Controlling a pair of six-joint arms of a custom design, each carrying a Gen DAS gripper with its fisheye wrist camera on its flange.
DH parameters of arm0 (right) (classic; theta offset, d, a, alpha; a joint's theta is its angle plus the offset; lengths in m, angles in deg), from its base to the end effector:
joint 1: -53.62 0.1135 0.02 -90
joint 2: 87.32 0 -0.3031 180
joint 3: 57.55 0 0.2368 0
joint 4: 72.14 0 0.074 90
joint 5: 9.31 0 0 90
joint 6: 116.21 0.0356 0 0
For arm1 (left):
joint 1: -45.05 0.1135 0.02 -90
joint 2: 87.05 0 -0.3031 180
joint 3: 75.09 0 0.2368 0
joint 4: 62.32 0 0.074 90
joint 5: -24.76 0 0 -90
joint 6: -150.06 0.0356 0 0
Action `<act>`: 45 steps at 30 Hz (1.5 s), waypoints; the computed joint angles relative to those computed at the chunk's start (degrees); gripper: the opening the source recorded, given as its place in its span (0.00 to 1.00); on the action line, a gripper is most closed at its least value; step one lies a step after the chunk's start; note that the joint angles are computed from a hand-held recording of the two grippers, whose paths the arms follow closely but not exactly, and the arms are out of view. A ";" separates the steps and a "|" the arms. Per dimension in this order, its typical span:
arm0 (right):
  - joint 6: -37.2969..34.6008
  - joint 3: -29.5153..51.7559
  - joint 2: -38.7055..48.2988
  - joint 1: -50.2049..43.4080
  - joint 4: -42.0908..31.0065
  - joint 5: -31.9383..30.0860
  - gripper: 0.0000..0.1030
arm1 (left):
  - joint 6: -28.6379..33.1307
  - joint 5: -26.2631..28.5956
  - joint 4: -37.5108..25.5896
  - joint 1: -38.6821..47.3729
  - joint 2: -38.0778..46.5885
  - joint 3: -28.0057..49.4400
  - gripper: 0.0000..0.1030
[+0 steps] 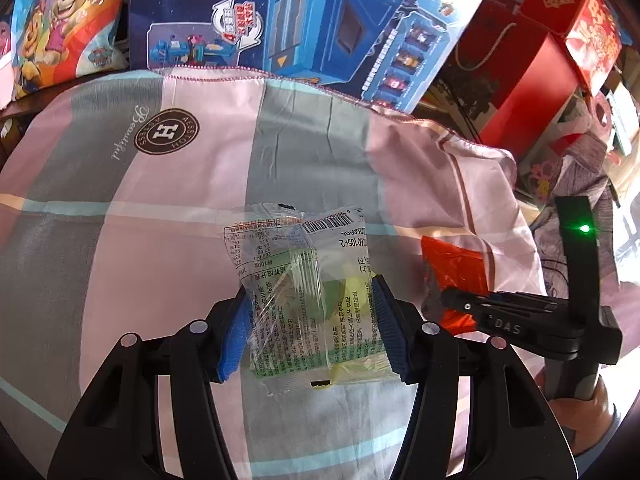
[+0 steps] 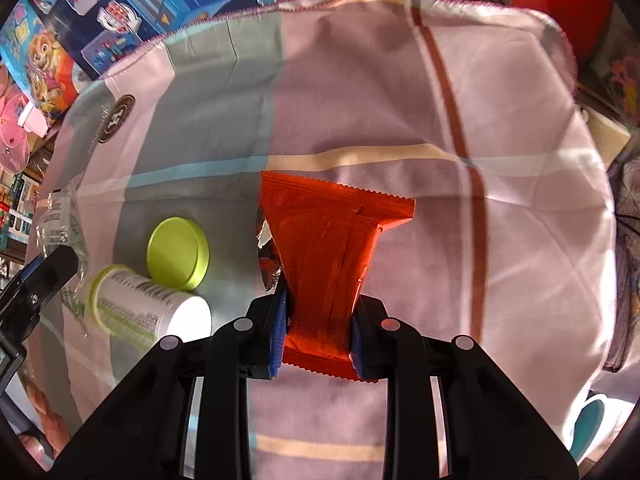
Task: Collect trash
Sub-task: 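Carry the clear packet and red snack bag over the teal bucket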
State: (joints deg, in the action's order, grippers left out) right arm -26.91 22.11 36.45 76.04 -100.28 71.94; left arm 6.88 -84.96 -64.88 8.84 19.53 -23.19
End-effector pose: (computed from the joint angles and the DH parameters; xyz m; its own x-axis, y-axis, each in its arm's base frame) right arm 0.3601 0.1544 0.0966 -0.8752 -0.3742 -0.3066 -0.4306 0.8915 0.1411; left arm 0.2504 -0.1685 0.1204 -0.7339 -0.3966 -0.5514 -0.2982 0.9175 -0.2631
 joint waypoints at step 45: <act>-59.12 -17.60 -20.60 -85.21 -21.63 -23.07 0.25 | 4.33 -2.80 -46.55 -35.60 37.71 79.36 0.58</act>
State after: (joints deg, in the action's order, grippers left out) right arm -86.02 4.51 15.84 -9.17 -121.91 48.87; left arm 11.21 -87.77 -111.43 -26.76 57.23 56.16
